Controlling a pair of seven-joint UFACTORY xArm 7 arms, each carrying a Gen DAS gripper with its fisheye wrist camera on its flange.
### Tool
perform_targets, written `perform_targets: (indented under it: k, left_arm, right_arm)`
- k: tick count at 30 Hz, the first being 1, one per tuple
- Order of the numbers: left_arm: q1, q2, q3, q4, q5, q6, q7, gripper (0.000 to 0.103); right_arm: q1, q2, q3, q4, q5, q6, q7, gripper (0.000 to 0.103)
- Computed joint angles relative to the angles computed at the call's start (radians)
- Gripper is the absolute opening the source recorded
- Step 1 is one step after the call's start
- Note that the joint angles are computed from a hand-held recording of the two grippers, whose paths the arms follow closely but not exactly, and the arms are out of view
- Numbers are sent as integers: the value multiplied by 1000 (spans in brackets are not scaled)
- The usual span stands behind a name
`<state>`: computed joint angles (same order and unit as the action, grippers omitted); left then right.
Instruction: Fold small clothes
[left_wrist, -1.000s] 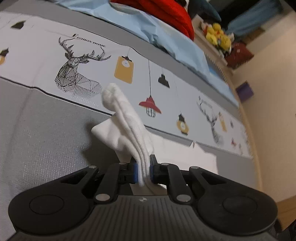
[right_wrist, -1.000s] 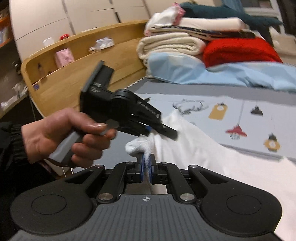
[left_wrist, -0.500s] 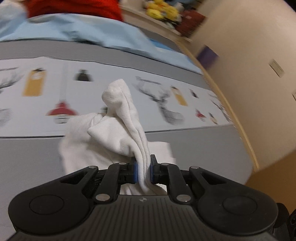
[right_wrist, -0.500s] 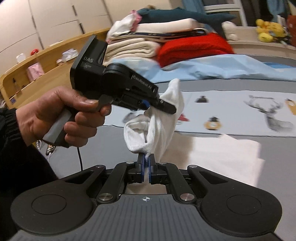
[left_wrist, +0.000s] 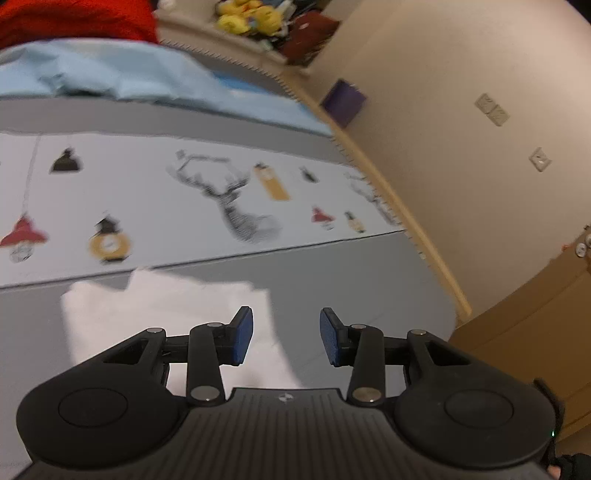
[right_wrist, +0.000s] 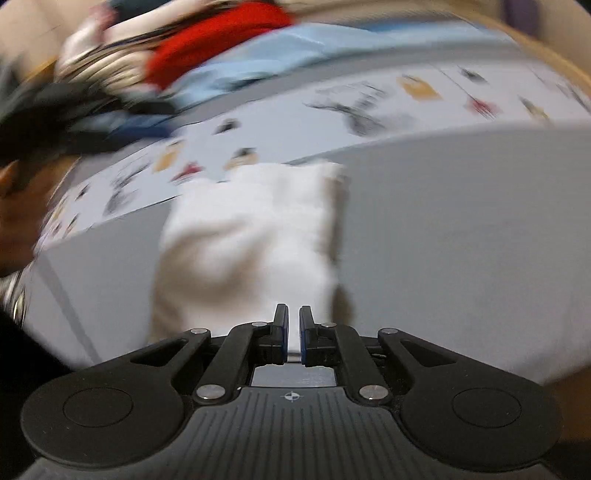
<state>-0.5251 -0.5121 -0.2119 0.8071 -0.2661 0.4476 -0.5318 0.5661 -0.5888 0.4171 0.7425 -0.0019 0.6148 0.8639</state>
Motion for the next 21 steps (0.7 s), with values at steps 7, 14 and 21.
perform_targets:
  k: [7,14,21]
  left_arm:
    - [-20,-101,50,-65,2,274,150,43]
    - [-59,-94,8,-103,-13,365,298,41]
    - [-55,56,-62,-52,61,505,357,34]
  right_arm:
    - [3,75,-51,-39,65,-172,42,47]
    - [-26,218,-28,46,23,-99,112,4]
    - [12,202,-73,46,62,18,93,3]
